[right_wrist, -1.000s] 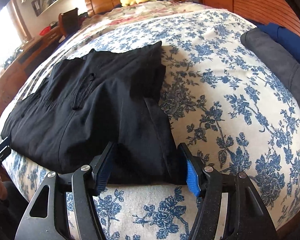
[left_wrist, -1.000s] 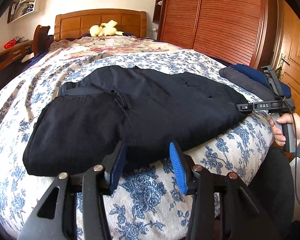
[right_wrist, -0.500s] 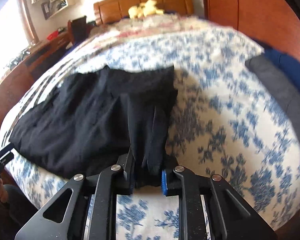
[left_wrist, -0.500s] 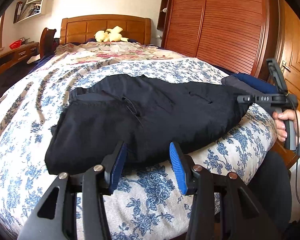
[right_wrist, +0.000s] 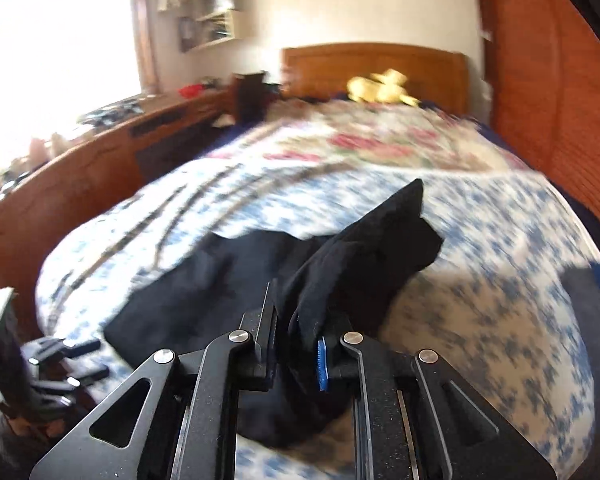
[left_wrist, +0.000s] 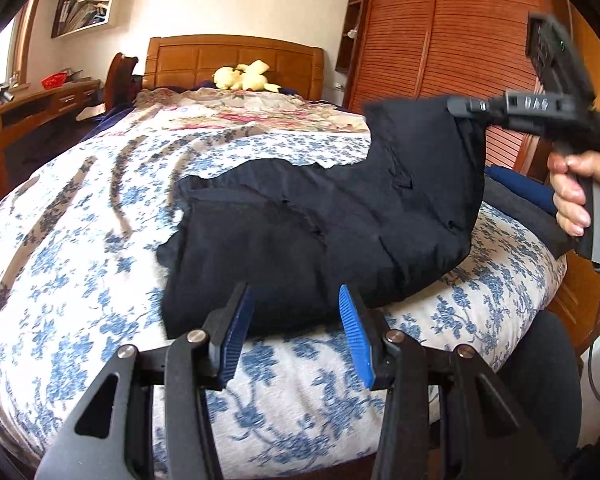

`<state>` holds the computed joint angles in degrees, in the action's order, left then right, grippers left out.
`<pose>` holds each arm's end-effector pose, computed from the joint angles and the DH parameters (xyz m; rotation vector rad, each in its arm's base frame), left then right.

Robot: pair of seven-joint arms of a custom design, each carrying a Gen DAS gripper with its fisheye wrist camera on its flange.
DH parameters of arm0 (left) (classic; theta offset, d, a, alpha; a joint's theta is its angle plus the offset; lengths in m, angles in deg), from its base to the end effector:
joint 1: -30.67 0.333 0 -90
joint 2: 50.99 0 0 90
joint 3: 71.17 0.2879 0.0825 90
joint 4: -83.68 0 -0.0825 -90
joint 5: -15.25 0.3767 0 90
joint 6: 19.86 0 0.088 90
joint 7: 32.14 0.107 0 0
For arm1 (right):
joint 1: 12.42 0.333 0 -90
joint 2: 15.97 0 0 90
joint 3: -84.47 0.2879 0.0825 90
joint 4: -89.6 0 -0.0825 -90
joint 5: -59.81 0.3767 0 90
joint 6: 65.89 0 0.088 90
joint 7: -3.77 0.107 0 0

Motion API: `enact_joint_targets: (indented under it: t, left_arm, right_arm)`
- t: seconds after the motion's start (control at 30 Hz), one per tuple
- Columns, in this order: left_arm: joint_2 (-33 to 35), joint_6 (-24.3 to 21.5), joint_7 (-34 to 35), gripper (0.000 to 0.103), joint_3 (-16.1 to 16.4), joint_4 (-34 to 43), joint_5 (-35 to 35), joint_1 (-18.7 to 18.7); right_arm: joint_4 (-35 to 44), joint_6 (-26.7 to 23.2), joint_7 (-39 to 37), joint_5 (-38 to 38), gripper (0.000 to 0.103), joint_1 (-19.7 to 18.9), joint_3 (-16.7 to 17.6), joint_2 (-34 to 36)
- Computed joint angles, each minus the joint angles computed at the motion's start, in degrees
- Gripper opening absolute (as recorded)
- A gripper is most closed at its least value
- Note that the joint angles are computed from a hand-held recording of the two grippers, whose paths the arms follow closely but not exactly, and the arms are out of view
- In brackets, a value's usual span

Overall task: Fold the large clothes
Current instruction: 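Lift the hem with the right gripper and fold it toward the collar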

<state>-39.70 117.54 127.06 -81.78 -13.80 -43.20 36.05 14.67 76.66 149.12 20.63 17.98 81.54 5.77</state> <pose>0.6471 -0.0571 0.5100 -1.1217 2.3273 -1.3544 0.6205 0.3345 0.5959 -1.5361 1.6925 -0.8338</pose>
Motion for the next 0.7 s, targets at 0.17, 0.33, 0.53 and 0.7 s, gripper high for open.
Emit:
enact_joint_targets:
  t: [0.17,0.33,0.53,0.7]
  left_arm:
    - [-0.2,0.2,-0.4,0.044,0.5,-0.5,-0.4,0.7]
    - [-0.3,-0.1,-0.1,0.044,0.7,-0.5,-1.2,1.2]
    - [0.0,-0.2,-0.2,0.044,0.5,-0.2,-0.7,1.0]
    - [-0.2,0.1,0.2,0.044,0.3,-0.4,-0.5,0.6]
  right_arm:
    - [16.3,-1.1,-9.6,7.1,0.012,0.9,1.7,12.3]
    - [29.8,-9.3,-18.1,14.9,0.017,2.2,1.8,22.6]
    - [22.0,-8.4,-16.7,14.2,0.05,5.8,-2.3,18.3]
    - [9.0,-3.1,-11.8,10.0,0.051,6.3,-2.7,9.0]
